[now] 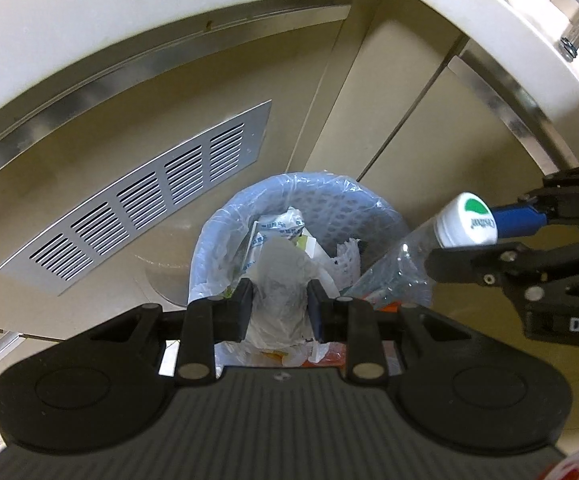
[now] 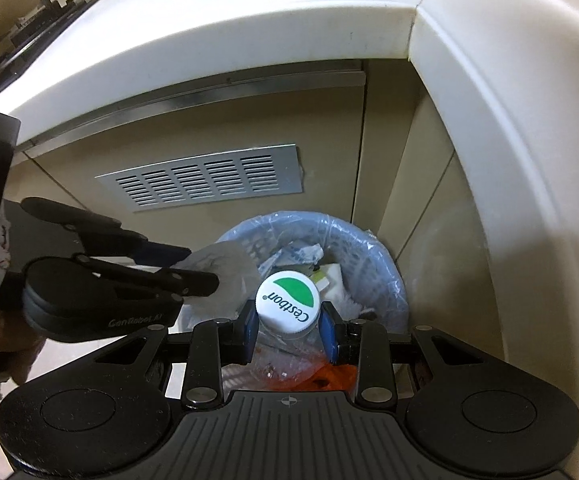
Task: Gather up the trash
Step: 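Open both grippers to drop the tissue and water bottle into the wastebasket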
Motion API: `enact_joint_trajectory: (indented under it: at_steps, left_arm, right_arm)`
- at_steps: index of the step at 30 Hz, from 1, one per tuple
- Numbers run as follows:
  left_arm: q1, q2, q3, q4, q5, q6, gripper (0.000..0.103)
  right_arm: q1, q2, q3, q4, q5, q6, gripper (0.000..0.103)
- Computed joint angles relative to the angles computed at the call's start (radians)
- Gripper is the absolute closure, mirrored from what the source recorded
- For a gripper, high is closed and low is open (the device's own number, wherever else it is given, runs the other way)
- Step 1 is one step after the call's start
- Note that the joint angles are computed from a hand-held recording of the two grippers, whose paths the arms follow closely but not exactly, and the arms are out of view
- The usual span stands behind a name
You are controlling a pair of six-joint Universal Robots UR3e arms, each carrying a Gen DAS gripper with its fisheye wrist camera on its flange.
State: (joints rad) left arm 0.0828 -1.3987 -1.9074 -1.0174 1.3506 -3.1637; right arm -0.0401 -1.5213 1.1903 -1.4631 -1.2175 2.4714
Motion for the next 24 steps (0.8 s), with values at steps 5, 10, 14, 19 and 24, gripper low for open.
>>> enact_joint_trajectory:
  at_steps: [5,10,14,19,24]
  left_arm:
    - [0.008,-0.005,-0.031,0.039,-0.003,0.000,0.077]
    - [0.018,-0.009,-0.038,0.052,-0.015,0.012,0.077]
    - [0.013,-0.026,-0.033,0.061,-0.015,0.013,0.077]
    - [0.002,-0.046,-0.024,0.071,-0.011,0.012,0.077]
    - [-0.001,-0.058,-0.023,0.076,-0.009,0.005,0.077]
  right_arm:
    - [0.010,-0.038,0.087,-0.097,0.009,0.018,0.071]
    - [-0.019,-0.084,0.139,-0.127,0.032,0.028,0.070]
    - [-0.049,-0.119,0.157,-0.120,0.064,0.014,0.046]
    - [-0.073,-0.150,0.170,-0.101,0.082,-0.009,0.045]
    - [-0.074,-0.165,0.163,-0.103,0.076,-0.012,0.043]
